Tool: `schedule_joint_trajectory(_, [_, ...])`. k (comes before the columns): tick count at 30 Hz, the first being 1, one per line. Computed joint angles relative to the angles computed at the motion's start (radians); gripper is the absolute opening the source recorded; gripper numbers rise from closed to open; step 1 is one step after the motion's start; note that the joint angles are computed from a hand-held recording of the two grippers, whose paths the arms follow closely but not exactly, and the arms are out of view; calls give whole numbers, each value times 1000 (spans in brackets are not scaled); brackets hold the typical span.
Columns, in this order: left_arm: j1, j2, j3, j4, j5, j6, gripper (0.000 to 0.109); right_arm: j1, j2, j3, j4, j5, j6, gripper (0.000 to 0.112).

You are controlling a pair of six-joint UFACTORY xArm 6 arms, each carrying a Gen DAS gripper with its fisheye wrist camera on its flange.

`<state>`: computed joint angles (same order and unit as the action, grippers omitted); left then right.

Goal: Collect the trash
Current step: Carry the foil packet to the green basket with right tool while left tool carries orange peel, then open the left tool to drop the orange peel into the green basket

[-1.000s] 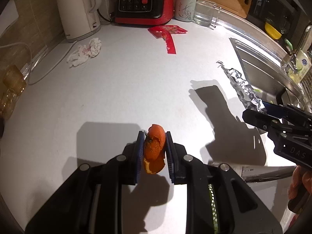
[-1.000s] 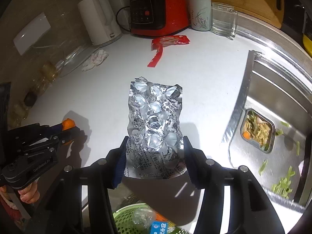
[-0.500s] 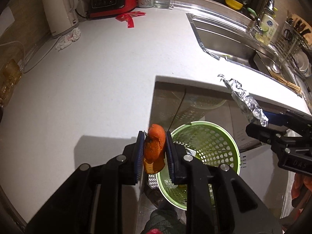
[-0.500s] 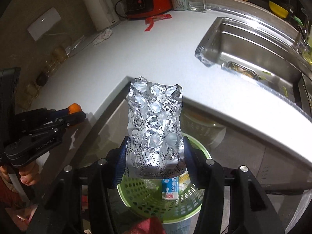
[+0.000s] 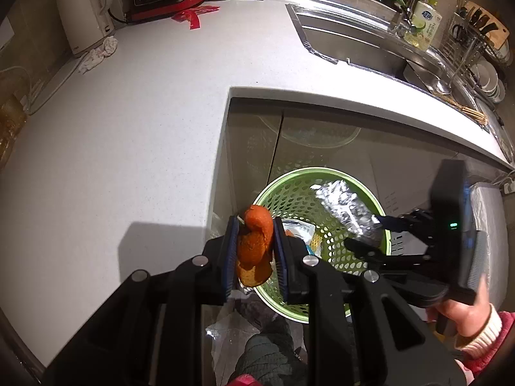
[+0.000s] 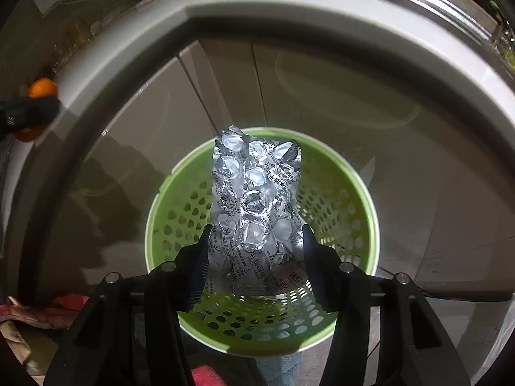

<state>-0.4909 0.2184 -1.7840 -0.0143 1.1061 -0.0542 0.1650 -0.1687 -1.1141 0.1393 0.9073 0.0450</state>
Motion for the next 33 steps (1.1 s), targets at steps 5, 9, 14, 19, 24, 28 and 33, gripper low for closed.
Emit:
schedule_joint_trajectory(5, [-4,-3,6,6,2,-1,21,1,80,24,31,-36,-18,60])
schedule_joint_trajectory(9, [-11,8,0,8,7,2,21,-18,40,38,77,-51,-21,79])
schedule_joint_trajectory(14, [-31,34,-12,-7,12,29,21,-38,-42,51,53,-36,-1,80])
schedule_joint_trajectory(19, [-67,78,-33,-46,17,74,21,-66,-137,68,-3,-7,43,85])
schedule_joint_trajectory(24, [-110,157,-62,-78,33,101,21,-89,-196,71,-105,55,86,86])
schedule_joint_trajectory(28, [-142,222,-71,-74,44,107,25,-104,-218,103,-173,84,90,86])
schedule_joint_trajectory(33, [-165,294,-87,-74,61,112,70,-151,-241,136,-157,121,49,86])
